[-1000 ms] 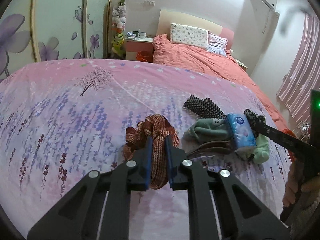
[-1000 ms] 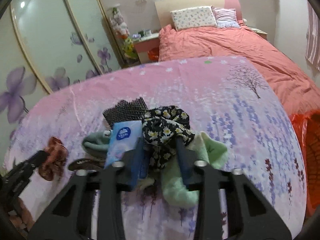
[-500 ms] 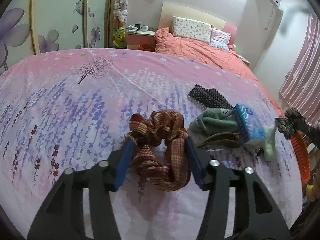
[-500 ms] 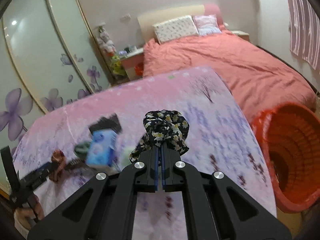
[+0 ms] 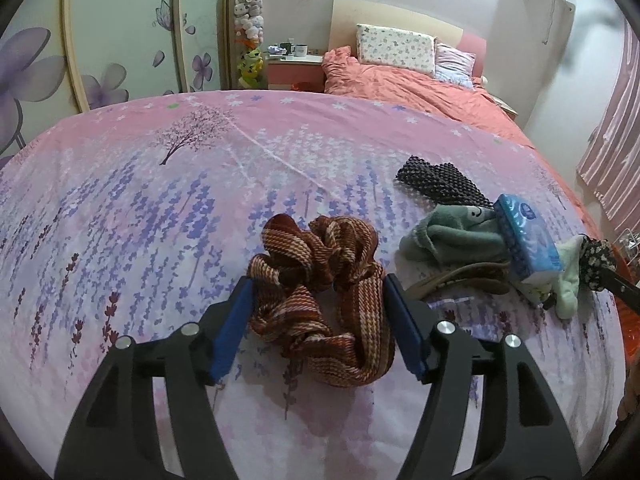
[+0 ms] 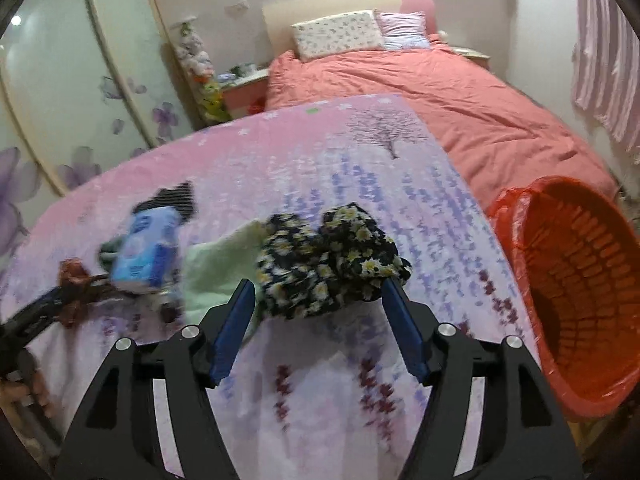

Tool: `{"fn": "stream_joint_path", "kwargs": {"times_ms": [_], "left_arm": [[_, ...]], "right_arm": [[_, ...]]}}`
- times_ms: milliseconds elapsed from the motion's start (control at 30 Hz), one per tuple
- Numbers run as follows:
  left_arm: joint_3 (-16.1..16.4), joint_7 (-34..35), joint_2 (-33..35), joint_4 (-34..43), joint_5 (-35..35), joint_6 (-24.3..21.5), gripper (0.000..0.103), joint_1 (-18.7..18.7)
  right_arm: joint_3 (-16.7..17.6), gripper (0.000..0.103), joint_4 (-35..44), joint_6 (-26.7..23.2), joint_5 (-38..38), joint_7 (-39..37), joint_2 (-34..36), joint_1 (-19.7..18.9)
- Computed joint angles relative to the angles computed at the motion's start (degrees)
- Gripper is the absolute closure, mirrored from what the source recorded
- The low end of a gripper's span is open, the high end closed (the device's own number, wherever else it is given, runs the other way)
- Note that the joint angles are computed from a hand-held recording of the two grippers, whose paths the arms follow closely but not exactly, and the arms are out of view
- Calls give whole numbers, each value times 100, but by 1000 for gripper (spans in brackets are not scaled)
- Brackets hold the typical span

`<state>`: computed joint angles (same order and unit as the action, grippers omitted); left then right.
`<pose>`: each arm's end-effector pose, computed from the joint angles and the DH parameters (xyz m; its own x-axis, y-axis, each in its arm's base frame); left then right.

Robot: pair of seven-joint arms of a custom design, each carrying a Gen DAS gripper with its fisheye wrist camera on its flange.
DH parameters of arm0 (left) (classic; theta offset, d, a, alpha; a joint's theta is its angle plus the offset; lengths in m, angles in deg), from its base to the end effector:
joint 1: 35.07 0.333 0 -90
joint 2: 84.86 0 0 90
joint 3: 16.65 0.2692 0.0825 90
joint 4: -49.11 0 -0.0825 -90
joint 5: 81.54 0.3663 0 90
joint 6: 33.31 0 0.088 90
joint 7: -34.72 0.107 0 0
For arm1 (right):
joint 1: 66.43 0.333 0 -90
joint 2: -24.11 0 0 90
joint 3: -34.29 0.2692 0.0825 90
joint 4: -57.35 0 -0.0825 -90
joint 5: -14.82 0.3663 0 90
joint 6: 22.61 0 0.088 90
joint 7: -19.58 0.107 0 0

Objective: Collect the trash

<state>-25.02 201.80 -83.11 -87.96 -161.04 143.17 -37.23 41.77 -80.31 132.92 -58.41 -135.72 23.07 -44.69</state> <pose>0.4855 -0.0091 0.3033 -0.1894 -0.9788 0.0775 -0.7561 0.0950 -0.6475 0.4097 0.2683 0.3037 -0.3029 -0.9389 -0.1635 -0.6835 0.3336 -0.6493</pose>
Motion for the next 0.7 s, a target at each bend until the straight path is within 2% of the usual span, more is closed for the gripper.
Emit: {"fn": "stream_joint_path", "kwargs": {"times_ms": [67,133,200,267,333,400,433,600,700], "left_arm": [[-28,106,41,39,-86,114,38,-27],[-71,335,116,114,-270,251,38,-52],[-110,479,214,204,-355,384,38,-74],[-147,638,273,274,-474,456,38,-70],[-179,736,339,335,-529,542,38,-77],[-201,847,383,395,-620,551,38,-62],[-196,795,392,401,-565,535,39,-56],[-153,-53,420,306,241,442,38,5],[-199,-521,450,239,707,520,35,48]], "right_arm": [[14,37,72,-337,141,-39,68,24],[-42,33,87,-320,106,2,121,-15],[-87,33,169,-324,215,-183,244,-42],[-162,46,304,-247,399,-407,434,-73],[-250,70,343,39,312,-320,540,-100],[-279,85,345,160,152,-218,547,-73],[-280,89,322,187,94,-125,538,-51],[-133,92,139,-68,213,-284,356,118],[-24,92,149,-435,368,-511,328,239]]}}
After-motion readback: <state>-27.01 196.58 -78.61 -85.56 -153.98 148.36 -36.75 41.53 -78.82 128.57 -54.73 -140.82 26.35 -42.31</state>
